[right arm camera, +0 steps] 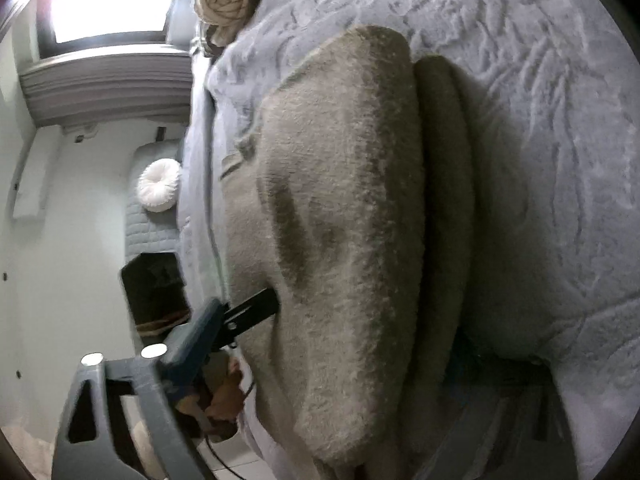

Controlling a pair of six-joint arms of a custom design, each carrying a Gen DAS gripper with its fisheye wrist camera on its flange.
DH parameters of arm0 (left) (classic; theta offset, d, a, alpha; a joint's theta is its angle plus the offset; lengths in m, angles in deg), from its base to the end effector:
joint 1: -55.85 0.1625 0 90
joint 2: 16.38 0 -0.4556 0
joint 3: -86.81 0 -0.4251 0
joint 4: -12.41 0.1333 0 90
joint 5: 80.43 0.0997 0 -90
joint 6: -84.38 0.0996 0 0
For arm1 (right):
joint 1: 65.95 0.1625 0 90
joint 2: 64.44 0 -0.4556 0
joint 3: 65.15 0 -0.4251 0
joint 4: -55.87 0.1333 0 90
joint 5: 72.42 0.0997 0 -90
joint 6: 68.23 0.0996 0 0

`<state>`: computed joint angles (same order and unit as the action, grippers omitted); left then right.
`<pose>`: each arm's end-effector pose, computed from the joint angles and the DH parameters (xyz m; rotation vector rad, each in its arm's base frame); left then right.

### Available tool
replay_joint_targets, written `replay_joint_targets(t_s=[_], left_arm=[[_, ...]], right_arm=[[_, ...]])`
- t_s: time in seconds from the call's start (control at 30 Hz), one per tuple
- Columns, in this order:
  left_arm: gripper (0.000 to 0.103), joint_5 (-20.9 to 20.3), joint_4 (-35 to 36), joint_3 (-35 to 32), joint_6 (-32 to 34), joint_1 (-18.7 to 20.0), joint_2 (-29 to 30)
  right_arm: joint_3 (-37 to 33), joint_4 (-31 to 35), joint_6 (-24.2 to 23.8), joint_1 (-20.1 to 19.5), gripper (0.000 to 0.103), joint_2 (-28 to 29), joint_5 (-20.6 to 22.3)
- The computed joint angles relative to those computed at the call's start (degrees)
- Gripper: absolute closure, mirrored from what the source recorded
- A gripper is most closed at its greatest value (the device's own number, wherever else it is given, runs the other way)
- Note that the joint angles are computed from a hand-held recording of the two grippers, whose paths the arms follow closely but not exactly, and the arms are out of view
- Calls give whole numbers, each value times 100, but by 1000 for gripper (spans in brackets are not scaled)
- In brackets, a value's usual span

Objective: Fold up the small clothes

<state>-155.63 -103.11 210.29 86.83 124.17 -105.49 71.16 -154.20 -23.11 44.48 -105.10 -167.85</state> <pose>-0.0156 -0.4691 0.2676 0.6254 2.7884 0.1560 0.2681 -0.3649 -0.0127 0.6553 2.8539 -0.6079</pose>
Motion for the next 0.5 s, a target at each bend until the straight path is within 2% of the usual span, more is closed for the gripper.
replay_joint_targets(t_s=[0.03, 0.1, 0.17, 0.23, 0.33, 0.5], left_arm=[[1, 26, -69, 40, -35, -43, -1], [8, 87, -148, 118, -12, -112, -118], [20, 95, -210, 169, 102, -162, -225], [35, 25, -224, 190, 156, -188, -348], [51, -145, -94, 84, 215, -137, -427], [53, -537, 426, -222, 271, -69, -717]], right_arm=[[-13, 81, 71, -21, 63, 23, -10], [26, -292, 163, -63, 69, 162, 96], [-27, -362, 99, 38, 70, 179, 52], [-67, -812, 75, 134, 70, 304, 183], [-166, -1314, 283, 325, 70, 470, 267], [-440, -1129, 731, 907, 70, 469, 53]])
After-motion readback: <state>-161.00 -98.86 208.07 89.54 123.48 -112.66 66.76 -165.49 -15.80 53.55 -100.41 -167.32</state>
